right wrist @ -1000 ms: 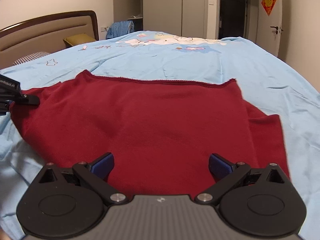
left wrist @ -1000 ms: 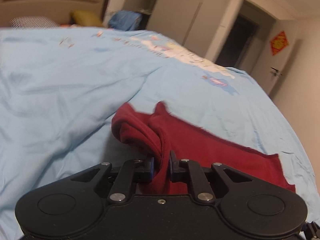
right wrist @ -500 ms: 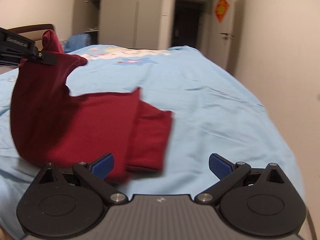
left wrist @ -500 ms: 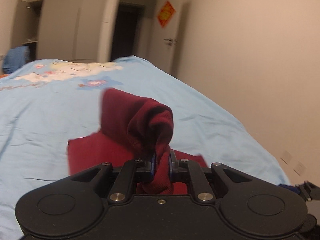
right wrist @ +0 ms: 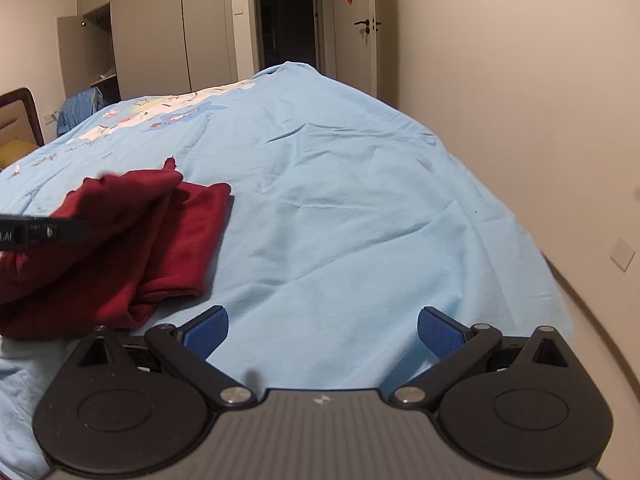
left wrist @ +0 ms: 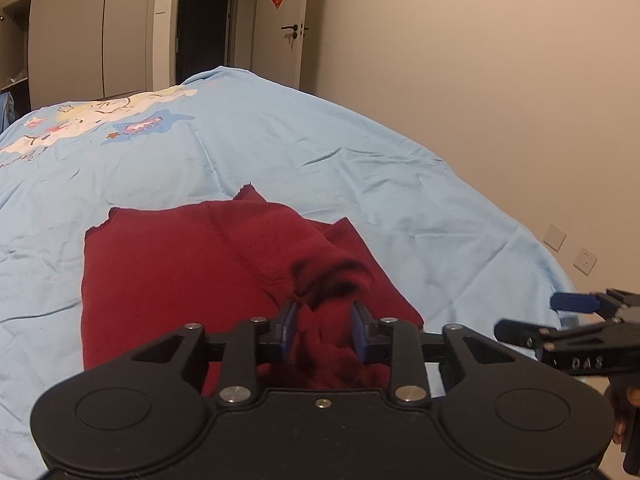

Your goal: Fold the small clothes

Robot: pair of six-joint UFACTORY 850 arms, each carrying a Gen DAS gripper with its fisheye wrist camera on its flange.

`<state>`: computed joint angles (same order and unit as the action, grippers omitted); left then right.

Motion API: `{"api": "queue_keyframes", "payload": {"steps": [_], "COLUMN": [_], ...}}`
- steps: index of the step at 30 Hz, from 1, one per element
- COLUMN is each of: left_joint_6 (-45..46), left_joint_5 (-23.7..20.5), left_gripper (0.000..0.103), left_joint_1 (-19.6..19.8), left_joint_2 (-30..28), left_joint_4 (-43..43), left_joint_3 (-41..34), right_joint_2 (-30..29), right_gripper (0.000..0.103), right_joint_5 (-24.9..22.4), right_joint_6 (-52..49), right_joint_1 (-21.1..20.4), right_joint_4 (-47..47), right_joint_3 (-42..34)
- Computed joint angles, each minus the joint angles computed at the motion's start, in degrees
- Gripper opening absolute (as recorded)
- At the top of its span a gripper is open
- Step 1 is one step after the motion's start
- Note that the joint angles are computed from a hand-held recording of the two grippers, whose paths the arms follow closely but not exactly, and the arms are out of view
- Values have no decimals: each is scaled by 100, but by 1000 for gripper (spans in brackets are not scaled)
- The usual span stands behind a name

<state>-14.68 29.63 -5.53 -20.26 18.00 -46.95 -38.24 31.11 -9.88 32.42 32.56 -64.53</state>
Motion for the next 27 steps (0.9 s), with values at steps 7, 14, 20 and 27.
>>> {"api": "queue_keyframes", "payload": {"steps": [7, 14, 20, 27], "left_joint_6": [995, 2227, 2250, 2058], "left_joint_5": [283, 488, 479, 539], "left_gripper": [57, 50, 23, 12], "left_joint_1": [-143, -353, -378, -334], "left_joint_2": [281, 175, 65, 25], "left_joint_4": [-890, -1826, -1715, -1646], "left_joint_3": [499, 563, 498, 488], "right_joint_2": [-14, -130, -473, -1210], "right_gripper": [103, 103, 94, 61], "right_joint_5": [-82, -163, -264, -887], "right_joint_6": [1109, 3333, 4535, 6112], "right_joint_1": [-62, -261, -317, -341], "right_joint_4": [-1084, -3249, -4781, -6226], "right_joint_3": [-139, -436, -1132, -2314]}}
